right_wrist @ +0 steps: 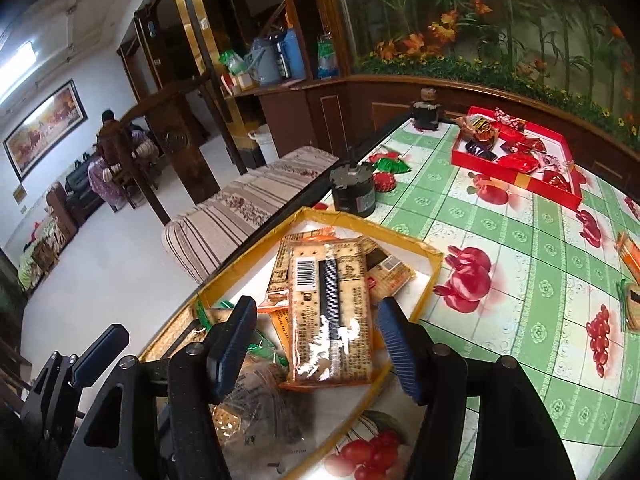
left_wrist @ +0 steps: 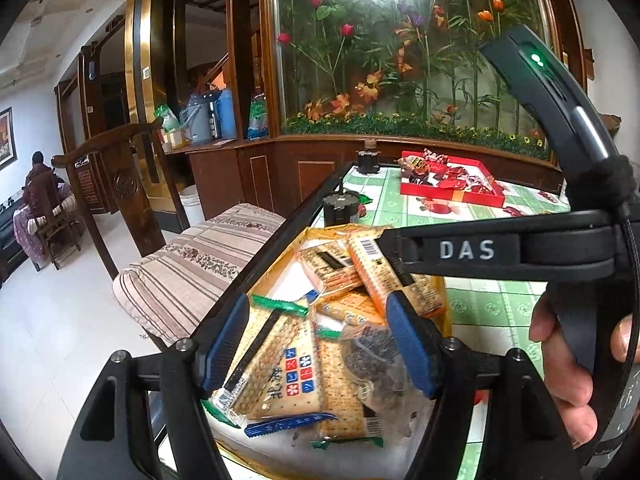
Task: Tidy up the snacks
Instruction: 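Move both tools back over the remaining snacks on the table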
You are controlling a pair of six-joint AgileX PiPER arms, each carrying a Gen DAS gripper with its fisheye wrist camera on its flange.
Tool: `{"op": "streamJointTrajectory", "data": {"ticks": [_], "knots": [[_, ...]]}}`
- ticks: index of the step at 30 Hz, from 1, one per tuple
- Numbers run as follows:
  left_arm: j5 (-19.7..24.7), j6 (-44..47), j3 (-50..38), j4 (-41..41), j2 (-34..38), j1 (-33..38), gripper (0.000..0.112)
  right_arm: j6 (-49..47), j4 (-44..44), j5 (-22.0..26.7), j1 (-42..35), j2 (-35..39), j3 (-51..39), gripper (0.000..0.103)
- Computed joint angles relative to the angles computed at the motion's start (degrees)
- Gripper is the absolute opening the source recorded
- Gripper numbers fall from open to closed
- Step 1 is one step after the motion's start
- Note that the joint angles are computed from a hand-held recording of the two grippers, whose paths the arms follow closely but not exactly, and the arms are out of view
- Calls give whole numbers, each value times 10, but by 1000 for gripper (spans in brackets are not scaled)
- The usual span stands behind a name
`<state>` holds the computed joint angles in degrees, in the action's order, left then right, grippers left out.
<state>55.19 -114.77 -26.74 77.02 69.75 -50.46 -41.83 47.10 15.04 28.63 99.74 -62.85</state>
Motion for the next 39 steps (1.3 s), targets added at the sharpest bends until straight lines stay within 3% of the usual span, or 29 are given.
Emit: {"op": "streamJointTrajectory", "data": {"ticks": [7,11,14,17,20,23,27,31,36,39], "knots": [[35,20,-45,-12,20,-69,72,-181,161,53,-93,-30,36,68],[5,42,-87,-13,51,-82,75,-253,211,90,-177,-34,53,68],[-44,69,-136,-18,100,-77,75,-278,208,115,-267,-15,48,68],[-144,118,-213,-38,180,-43,75,-252,165,143,-361,21,9,67],[-215,209,-309,-101,268,-12,75,-193,117,170,-449,69,-57,67],[-254,321,-422,-198,358,22,75,-80,25,176,-508,133,-157,67],[-253,386,-541,-277,451,48,75,58,-101,216,-529,224,-301,67],[-241,286,-543,-179,484,46,75,134,-190,226,-511,290,-400,67],[-202,274,-545,-131,497,51,75,102,-162,266,-507,352,-493,67],[-205,271,-537,-130,489,61,75,50,-106,331,-505,371,-514,69]]}}
